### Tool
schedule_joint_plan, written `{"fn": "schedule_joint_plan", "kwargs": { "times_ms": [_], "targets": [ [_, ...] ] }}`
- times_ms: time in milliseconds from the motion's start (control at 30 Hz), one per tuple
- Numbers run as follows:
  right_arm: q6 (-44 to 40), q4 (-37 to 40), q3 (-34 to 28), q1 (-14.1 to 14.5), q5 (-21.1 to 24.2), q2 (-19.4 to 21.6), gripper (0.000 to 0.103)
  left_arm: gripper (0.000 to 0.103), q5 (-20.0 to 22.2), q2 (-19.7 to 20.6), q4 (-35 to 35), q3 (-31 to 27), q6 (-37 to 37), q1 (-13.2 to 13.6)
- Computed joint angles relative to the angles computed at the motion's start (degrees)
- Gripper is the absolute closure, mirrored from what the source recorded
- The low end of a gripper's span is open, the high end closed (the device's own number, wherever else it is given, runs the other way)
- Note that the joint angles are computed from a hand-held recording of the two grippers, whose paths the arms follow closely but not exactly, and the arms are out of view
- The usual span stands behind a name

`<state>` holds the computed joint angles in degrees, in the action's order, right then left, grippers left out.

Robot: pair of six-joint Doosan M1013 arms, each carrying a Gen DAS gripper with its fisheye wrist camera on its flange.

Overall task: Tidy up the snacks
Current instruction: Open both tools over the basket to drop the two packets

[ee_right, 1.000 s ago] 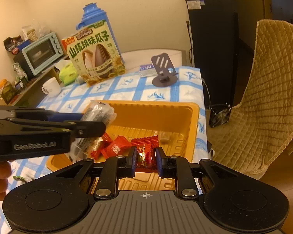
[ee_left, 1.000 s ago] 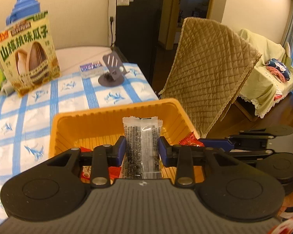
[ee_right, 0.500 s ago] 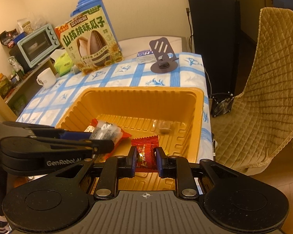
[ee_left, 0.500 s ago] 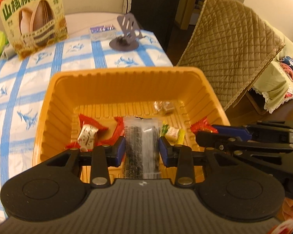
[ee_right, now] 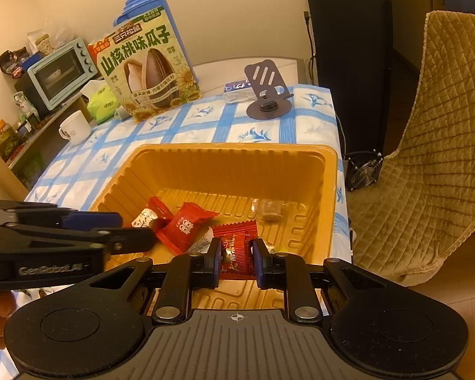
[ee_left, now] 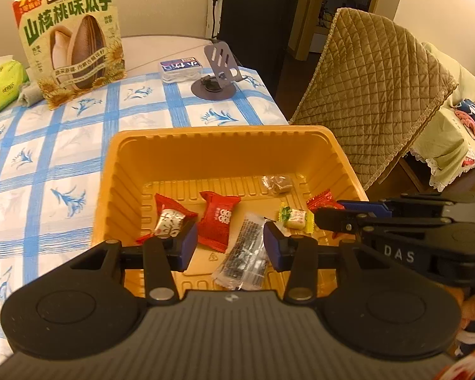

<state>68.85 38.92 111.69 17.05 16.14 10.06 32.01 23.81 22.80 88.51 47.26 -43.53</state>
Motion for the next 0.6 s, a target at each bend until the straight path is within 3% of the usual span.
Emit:
{"fn": "schedule_joint_plan", "kwargs": {
  "times_ms": [333, 400, 467, 600],
  "targets": [
    [0.8, -2.7, -1.0, 0.8, 0.5, 0.9, 0.081, 0.055, 1.1, -1.5, 3.9, 1.6, -5.3, 0.0],
    [1.3, -3.9, -1.5, 0.9, 1.6, 1.2, 0.070, 0.047, 1.5, -1.8, 4.6, 1.9, -6.7, 0.0],
    [-0.7, -1.7, -1.2, 0.9, 1.2, 1.0, 0.034, 0.043, 1.6, -2.3, 5.5, 2.5, -8.2, -0.1],
    [-6.3, 4.0, -0.1, 1.0, -0.9, 0.0, 0.029, 0.031, 2.1, -3.4, 7.9, 3.7, -11.1, -0.2]
  ]
}}
